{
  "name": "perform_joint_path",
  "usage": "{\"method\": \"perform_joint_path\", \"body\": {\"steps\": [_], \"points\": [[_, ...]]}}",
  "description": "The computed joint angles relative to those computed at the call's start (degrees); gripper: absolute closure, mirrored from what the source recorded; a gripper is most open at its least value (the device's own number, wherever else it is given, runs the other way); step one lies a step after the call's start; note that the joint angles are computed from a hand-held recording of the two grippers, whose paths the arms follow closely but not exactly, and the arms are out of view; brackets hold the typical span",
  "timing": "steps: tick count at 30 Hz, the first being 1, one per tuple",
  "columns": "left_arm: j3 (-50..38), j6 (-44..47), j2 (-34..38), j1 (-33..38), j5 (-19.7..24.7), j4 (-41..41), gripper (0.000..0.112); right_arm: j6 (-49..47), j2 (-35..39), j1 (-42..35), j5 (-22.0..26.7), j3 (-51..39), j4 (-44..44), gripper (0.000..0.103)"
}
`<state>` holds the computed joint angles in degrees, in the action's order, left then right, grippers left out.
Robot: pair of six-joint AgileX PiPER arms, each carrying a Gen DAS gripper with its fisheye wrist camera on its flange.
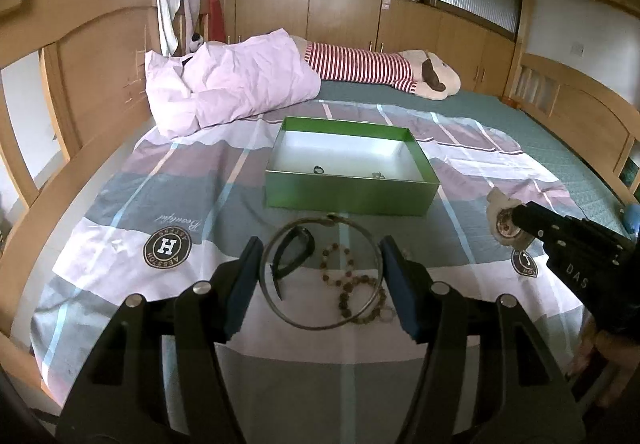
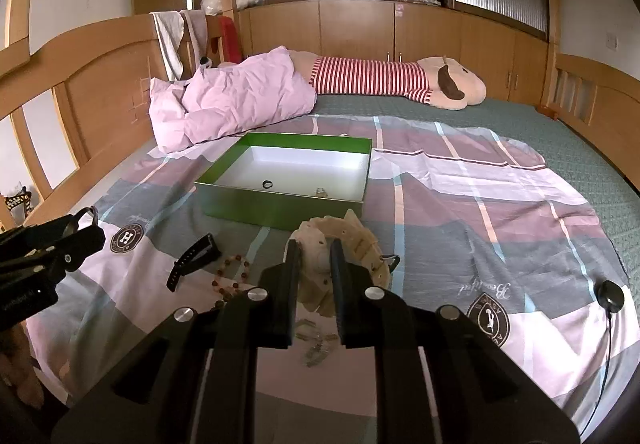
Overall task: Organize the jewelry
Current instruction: 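Carry the bangle with the left tool while the right tool carries the watch to the box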
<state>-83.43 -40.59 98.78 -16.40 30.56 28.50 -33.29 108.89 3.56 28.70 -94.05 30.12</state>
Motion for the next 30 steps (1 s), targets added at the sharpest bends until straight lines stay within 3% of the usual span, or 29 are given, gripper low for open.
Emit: {"method": "perform_joint_path", "body": {"steps": [30], "points": [[-0.67,0.91,0.66,0.76,0.4,-0.71,0.053,0.07,-0.22,-0.24,-0.07,0.49,0.2,0.087]]}}
